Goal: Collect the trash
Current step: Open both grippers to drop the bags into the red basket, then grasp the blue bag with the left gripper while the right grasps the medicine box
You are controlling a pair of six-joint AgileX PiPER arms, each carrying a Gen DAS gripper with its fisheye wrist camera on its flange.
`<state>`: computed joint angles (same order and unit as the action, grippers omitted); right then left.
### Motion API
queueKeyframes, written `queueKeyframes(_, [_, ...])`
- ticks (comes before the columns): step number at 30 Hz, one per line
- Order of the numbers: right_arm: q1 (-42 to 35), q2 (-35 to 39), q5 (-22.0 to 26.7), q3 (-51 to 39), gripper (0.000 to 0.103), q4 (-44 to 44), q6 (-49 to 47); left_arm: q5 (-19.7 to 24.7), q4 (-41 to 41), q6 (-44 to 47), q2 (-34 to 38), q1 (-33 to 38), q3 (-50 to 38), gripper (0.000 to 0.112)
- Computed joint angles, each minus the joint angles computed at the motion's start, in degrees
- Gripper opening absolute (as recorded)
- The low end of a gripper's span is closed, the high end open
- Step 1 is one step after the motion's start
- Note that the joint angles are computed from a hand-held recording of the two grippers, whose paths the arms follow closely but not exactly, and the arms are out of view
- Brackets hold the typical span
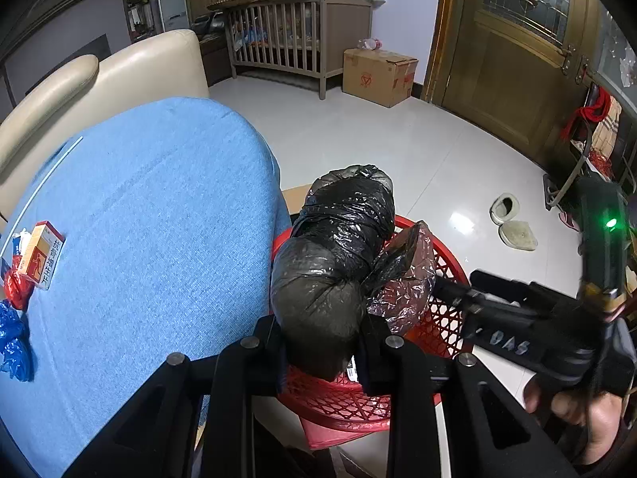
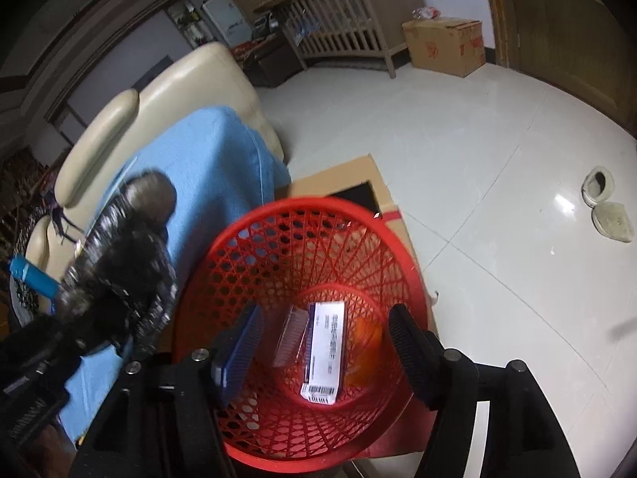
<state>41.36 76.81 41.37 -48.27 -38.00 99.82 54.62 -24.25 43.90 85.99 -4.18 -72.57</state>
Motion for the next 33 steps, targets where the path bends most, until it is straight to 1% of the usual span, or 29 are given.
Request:
queueKeyframes(8, [2.81,-5.79,4.87,1.17,0.070,-7.18,10.13,0.15,1.12,-0.74,0.19,-0.90,0.09,0.028])
queueKeyframes(12, [4.82,-7.85,7.70,1.36,0.070,-11.44,15.42,0.03,2.25,-1.53,0.51,-2.11,0.10,0.031])
queueKeyframes(14, [6.01,-8.43,9.65,0.86,0.070,-12.67,16.60,0.31,3.30,-1.84,0.64,-2.81,0.02,0.051])
queueKeyframes(15, [6.43,-8.53,10.39,0.47,0.070,-13.18,16.84,0.10,3.77,-2.09,0.47,-3.17,0.18,0.069])
queueKeyframes(16, [6.56,-8.62,10.75,0.13,0.070,-13.40,16.71,-0.45,3.28,-1.46,-0.09,-3.05,0.71,0.072])
queueKeyframes(18, [6.56,-8.16,10.96,-0.88,0.070,-13.34,15.96,-0.01,1.88,0.37,-0.57,-2.52,0.76,0.072])
queueKeyframes(21, [6.07,-6.68,10.18,-2.89,0.074,-11.76,13.36,1.45,-0.06,2.50,-0.86,-0.29,-0.05,0.072])
queueKeyframes(22, [5.77,-5.68,9.63,-3.92,0.077,-10.76,11.92,1.60,-0.76,3.28,-1.12,0.61,-0.02,0.072])
queueKeyframes(23, [5.34,-4.46,8.87,-5.11,0.079,-9.46,10.13,1.91,-1.93,4.97,-1.18,2.51,-0.11,0.072])
queueKeyframes(26, [5.03,-0.35,8.12,-9.13,0.080,-5.20,4.45,3.58,-5.06,8.40,-1.09,8.10,-1.38,0.072])
queueKeyframes(29, [4.46,6.52,7.71,-16.69,0.081,2.06,-6.05,5.23,-8.18,11.53,-0.16,15.39,-3.63,0.072])
queueKeyframes(33, [6.24,14.14,8.87,-25.82,0.083,5.97,-13.67,5.13,-11.52,15.38,1.83,24.70,-5.93,0.072])
